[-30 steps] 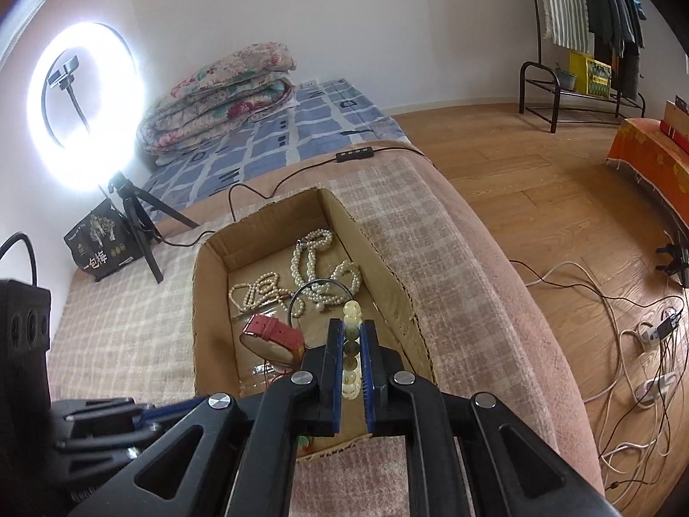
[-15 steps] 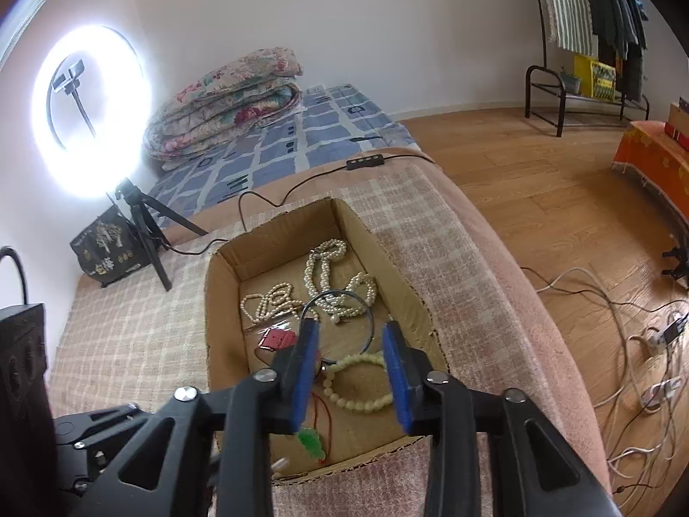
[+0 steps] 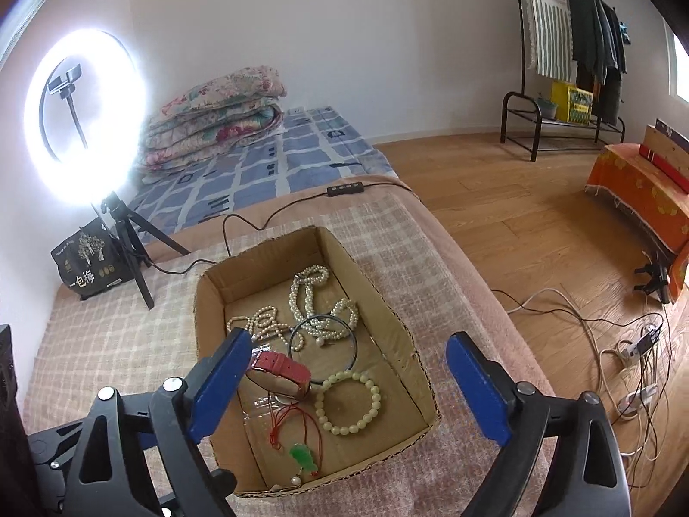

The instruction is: Organize jewelry

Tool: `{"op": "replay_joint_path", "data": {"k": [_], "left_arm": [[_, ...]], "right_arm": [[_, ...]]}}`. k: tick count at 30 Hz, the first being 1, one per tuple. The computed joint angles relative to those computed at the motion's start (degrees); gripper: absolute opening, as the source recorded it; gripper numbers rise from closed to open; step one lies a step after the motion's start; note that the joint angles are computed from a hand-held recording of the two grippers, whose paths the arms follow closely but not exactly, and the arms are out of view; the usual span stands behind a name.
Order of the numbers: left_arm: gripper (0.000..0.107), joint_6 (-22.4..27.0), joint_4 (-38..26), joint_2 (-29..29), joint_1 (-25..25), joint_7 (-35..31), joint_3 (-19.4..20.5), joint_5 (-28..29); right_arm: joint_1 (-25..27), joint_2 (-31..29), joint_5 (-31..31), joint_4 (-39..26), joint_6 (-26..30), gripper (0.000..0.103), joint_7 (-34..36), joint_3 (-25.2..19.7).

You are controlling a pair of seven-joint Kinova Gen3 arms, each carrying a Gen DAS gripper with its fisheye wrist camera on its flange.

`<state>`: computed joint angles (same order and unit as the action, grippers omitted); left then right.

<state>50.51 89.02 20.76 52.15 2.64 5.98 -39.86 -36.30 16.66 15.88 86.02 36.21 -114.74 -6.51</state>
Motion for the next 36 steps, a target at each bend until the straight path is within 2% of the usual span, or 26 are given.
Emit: {"op": "replay_joint_path", "data": {"k": [2,8,16,33,36], "left_arm": [[0.070,1.0,0.1,-0.5,0.8,0.8,-0.2,-0.9],[0.070,6.6,0.2,-2.1,3.1,3.4,1.0,-4.2],[0.071,15.9,1.1,-5.5,6.0,8.0,4.7,-9.2],[0.081,32.5,3.9,-9.9,12.6,18.0,13.7,-14.6],[0.085,35.3,4.4,-10.2,14.0,19.9,14.8,-15.4]], "right_arm": [[-1.0,-0.3,1.2,0.1,0.0,0.099,-1.1,0.5],[-2.3,-1.9,3.3,0.7,-0.2,0.100,-3.1,0.1],[-5.1,-5.5,8.6,2.6,-0.5,0.101,-7.4,-1.1],[-8.0,-12.7,20.4,6.7,2.5,0.103,-19.4,-7.6],[-8.0,-14.5,22.6,8.5,2.8,0.103,-21.3,-9.1]]}}
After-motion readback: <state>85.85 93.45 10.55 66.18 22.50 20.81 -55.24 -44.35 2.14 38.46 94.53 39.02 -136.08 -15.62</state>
